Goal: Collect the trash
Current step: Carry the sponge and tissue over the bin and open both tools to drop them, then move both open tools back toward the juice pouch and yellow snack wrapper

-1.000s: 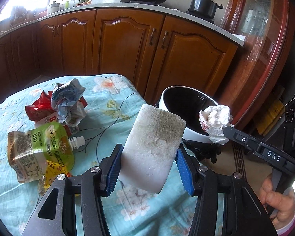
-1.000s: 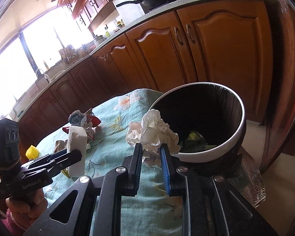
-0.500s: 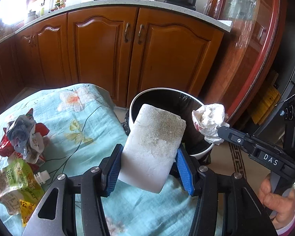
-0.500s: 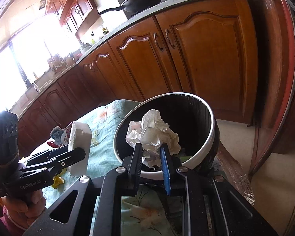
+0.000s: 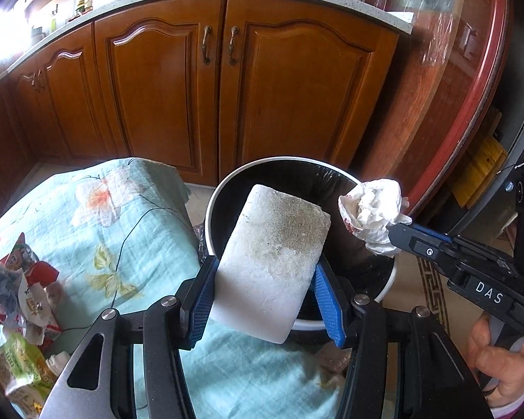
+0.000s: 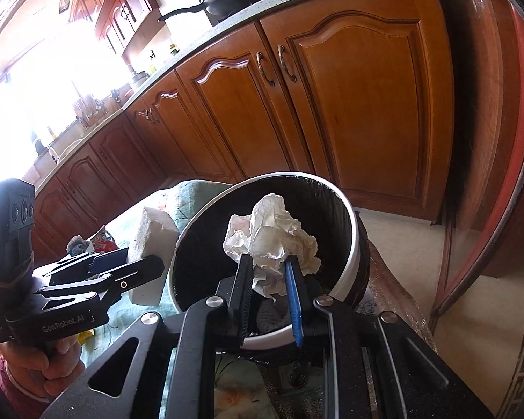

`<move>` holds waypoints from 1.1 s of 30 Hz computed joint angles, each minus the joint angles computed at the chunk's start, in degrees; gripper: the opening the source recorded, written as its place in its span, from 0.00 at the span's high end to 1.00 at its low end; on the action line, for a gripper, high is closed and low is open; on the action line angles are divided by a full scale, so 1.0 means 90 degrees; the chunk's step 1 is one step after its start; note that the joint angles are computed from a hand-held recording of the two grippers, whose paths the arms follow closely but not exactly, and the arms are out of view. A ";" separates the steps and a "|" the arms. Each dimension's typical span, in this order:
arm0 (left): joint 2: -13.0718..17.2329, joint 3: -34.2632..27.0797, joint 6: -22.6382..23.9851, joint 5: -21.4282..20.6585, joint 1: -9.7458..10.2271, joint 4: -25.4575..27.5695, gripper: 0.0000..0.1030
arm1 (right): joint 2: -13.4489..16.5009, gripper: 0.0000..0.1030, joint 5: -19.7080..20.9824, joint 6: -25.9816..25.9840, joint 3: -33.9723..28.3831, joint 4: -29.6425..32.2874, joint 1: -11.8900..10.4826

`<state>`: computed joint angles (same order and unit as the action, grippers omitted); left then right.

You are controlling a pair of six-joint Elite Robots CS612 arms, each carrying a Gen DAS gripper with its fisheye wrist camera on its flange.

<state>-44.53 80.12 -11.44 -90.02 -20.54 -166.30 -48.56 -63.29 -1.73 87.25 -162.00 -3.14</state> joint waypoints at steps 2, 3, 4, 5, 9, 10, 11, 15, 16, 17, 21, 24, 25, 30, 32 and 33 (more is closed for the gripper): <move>0.0059 -0.0108 0.0062 0.0033 -0.0013 0.0095 0.49 | 0.0031 0.82 -0.0019 -0.0025 -0.0047 0.0052 -0.0003; 0.0077 -0.0152 0.0082 0.0040 -0.0020 0.0147 0.49 | 0.0048 0.82 -0.0027 -0.0039 -0.0078 0.0090 -0.0004; 0.0103 -0.0198 0.0090 0.0046 -0.0025 0.0186 0.49 | 0.0067 0.82 -0.0032 -0.0050 -0.0113 0.0130 -0.0005; 0.0130 -0.0249 0.0097 0.0042 -0.0026 0.0226 0.49 | 0.0080 0.82 -0.0045 -0.0065 -0.0138 0.0159 -0.0005; 0.0211 -0.0386 0.0125 0.0030 -0.0020 0.0346 0.48 | 0.0124 0.82 -0.0125 -0.0103 -0.0206 0.0215 -0.0002; 0.0232 -0.0422 0.0128 0.0032 -0.0021 0.0379 0.47 | 0.0139 0.82 -0.0145 -0.0108 -0.0233 0.0241 -0.0001; 0.0261 -0.0468 0.0130 0.0022 -0.0019 0.0417 0.46 | 0.0148 0.82 -0.0155 -0.0111 -0.0245 0.0261 -0.0003; 0.0312 -0.0585 0.0059 -0.0030 -0.0012 0.0568 0.43 | 0.0186 0.76 -0.0164 -0.0126 -0.0316 0.0406 -0.0008; 0.0321 -0.0596 0.0057 -0.0055 -0.0005 0.0577 0.43 | 0.0196 0.76 -0.0181 -0.0136 -0.0337 0.0440 -0.0010; 0.0324 -0.0601 0.0044 -0.0062 -0.0005 0.0593 0.40 | 0.0200 0.73 -0.0189 -0.0132 -0.0339 0.0456 -0.0012; 0.0311 -0.0574 -0.0048 -0.0067 -0.0010 0.0558 0.33 | 0.0188 0.56 -0.0168 -0.0011 -0.0293 0.0359 -0.0031; 0.0288 -0.0514 -0.0123 -0.0086 0.0000 0.0513 0.31 | 0.0155 0.53 -0.0122 0.0114 -0.0212 0.0210 -0.0055; 0.0269 -0.0468 -0.0149 -0.0076 0.0000 0.0458 0.31 | 0.0140 0.52 -0.0110 0.0154 -0.0185 0.0175 -0.0064; 0.0085 -0.0055 -0.0387 -0.0052 0.0014 0.0031 0.31 | 0.0025 0.26 0.0018 0.0320 0.0010 -0.0055 -0.0087; -0.0033 0.0194 -0.0530 -0.0043 0.0027 -0.0179 0.31 | -0.0027 0.16 0.0115 0.0368 0.0111 -0.0180 -0.0085; -0.0096 0.0334 -0.0636 -0.0038 0.0035 -0.0298 0.30 | -0.0054 0.09 0.0146 0.0381 0.0168 -0.0244 -0.0080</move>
<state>-45.39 83.12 -17.16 -90.36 -20.23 -168.99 -49.05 -61.98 1.70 88.76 -164.20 -3.86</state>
